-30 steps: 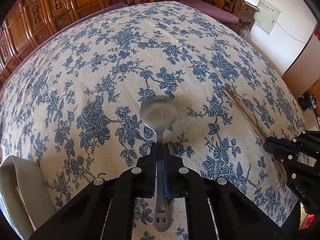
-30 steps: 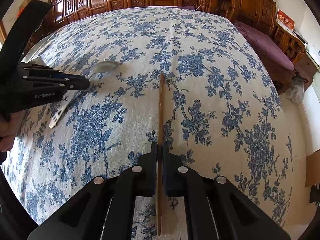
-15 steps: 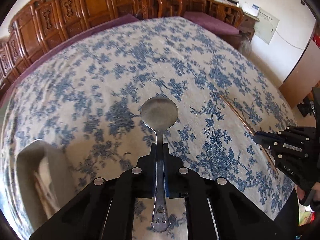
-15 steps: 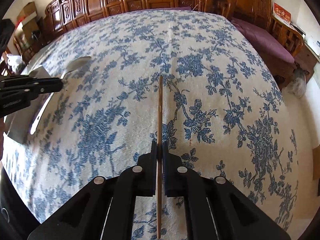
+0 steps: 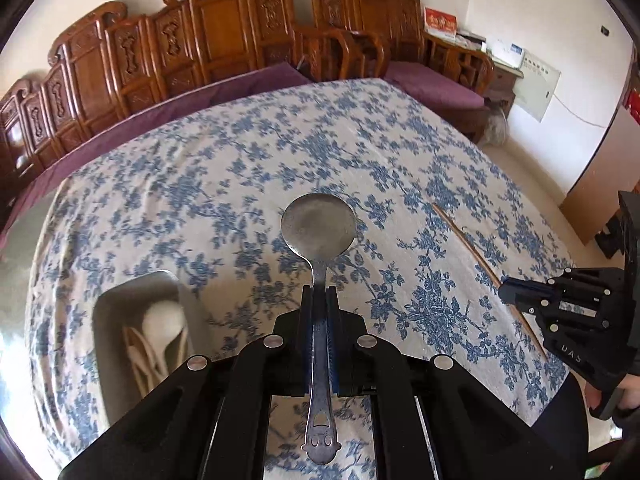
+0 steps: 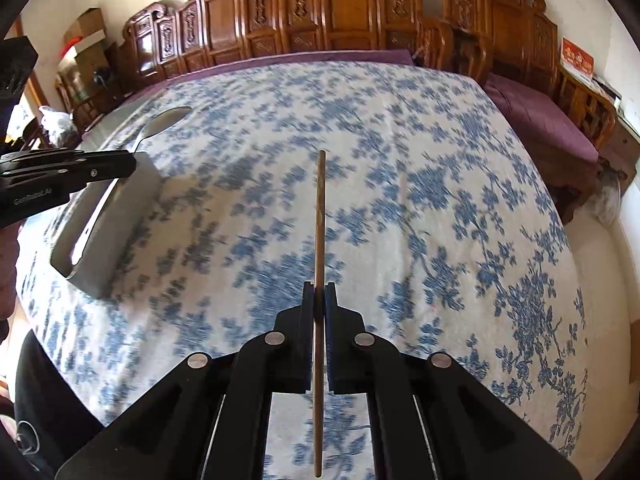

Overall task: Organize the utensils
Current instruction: 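Carry the metal spoon into the grey tray and open the left gripper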

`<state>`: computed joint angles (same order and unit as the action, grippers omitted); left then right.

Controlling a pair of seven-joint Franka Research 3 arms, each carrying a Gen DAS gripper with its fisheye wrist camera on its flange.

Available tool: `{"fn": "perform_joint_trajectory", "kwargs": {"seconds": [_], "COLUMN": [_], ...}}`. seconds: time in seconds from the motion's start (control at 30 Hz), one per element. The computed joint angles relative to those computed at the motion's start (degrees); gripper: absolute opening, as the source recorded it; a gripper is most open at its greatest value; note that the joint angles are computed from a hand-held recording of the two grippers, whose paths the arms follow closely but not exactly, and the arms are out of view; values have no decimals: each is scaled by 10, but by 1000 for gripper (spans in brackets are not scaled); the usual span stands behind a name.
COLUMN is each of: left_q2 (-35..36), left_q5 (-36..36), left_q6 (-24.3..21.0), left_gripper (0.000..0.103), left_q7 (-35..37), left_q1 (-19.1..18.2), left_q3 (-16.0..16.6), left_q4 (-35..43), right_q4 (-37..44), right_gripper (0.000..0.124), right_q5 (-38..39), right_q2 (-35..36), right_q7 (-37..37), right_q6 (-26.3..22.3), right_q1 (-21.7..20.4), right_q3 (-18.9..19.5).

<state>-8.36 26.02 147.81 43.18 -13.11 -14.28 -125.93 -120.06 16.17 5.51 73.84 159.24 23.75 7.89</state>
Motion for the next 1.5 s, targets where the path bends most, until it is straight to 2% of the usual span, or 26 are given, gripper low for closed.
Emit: {"fn": "perform_joint_trajectory", "kwargs": {"seconds": [0.43, 0.73, 1.1, 1.5], "left_q2": [-118, -167, -168, -112], "left_q5": [-7, -19, -37, -66], "left_q6": [-1, 1, 12, 24], "left_gripper": [5, 5, 5, 5], "left_q7": [-8, -4, -3, 9], "left_q1": [21, 40, 61, 65], "left_q3": [7, 16, 29, 38], "left_q4": [-84, -128, -166, -174], "right_q4": [20, 31, 27, 37], "right_gripper": [6, 6, 6, 6], "right_q5": [3, 5, 19, 53], "right_q2": [-1, 2, 0, 8], "right_q7": [2, 1, -10, -38], "right_q6": [6, 11, 2, -10], "right_q1": [32, 47, 47, 44], "right_q3": [19, 25, 25, 29]}}
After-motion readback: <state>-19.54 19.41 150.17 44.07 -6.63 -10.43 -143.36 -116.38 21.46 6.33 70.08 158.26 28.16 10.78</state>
